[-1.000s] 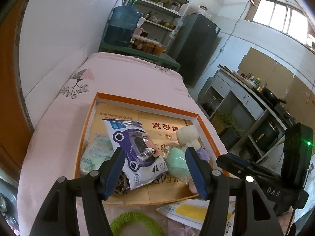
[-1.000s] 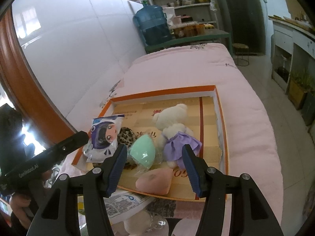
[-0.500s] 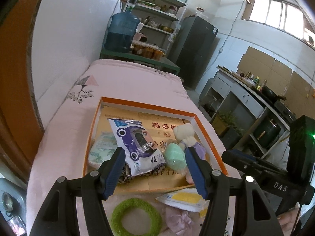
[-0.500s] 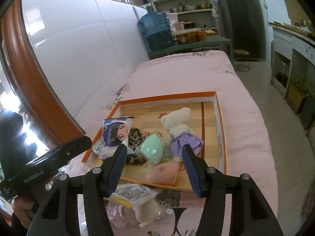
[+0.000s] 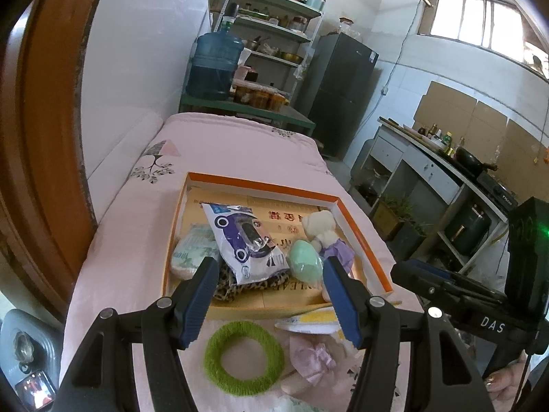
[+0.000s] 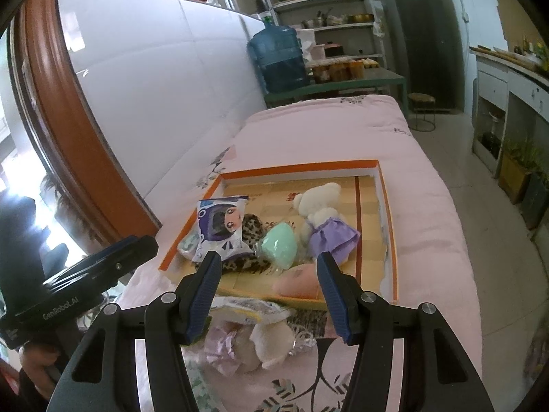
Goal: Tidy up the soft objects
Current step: 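Withdraw both grippers from the box back toward the item pile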
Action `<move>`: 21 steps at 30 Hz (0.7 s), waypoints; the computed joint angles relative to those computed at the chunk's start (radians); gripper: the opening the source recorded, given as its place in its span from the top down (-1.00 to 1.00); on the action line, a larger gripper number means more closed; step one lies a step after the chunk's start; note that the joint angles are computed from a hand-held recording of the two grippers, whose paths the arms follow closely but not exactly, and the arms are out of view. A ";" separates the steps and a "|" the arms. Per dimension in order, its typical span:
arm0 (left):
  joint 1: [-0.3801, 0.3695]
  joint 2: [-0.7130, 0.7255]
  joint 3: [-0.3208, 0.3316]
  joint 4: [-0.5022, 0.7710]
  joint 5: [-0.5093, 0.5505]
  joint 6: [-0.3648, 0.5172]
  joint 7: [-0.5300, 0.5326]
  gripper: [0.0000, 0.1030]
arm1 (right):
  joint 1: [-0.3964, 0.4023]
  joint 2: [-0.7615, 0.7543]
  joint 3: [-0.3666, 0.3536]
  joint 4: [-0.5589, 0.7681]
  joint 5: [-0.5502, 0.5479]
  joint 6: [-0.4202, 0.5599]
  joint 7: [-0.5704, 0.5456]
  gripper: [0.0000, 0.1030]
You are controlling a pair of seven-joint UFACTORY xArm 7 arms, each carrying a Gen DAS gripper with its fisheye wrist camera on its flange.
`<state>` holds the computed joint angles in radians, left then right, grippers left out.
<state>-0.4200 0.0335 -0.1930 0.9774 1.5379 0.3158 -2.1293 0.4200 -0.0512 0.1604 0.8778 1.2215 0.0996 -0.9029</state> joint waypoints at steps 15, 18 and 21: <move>-0.011 -0.093 -0.045 -0.105 -0.015 0.028 -0.047 -0.22 | 0.073 -0.100 -0.020 -0.097 0.042 -0.010 -0.023 -0.16; -0.015 -0.106 -0.056 -0.119 -0.025 0.041 -0.040 -0.22 | 0.094 -0.113 -0.027 -0.114 0.046 -0.022 -0.022 -0.16; -0.018 -0.115 -0.064 -0.133 -0.028 0.044 -0.045 -0.22 | 0.111 -0.122 -0.032 -0.129 0.041 -0.031 -0.013 -0.16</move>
<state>-0.4377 -0.0812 -0.2570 0.8443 1.5100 0.3600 -2.1745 0.5314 -0.1732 0.1282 0.7483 1.2628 0.0685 -0.9163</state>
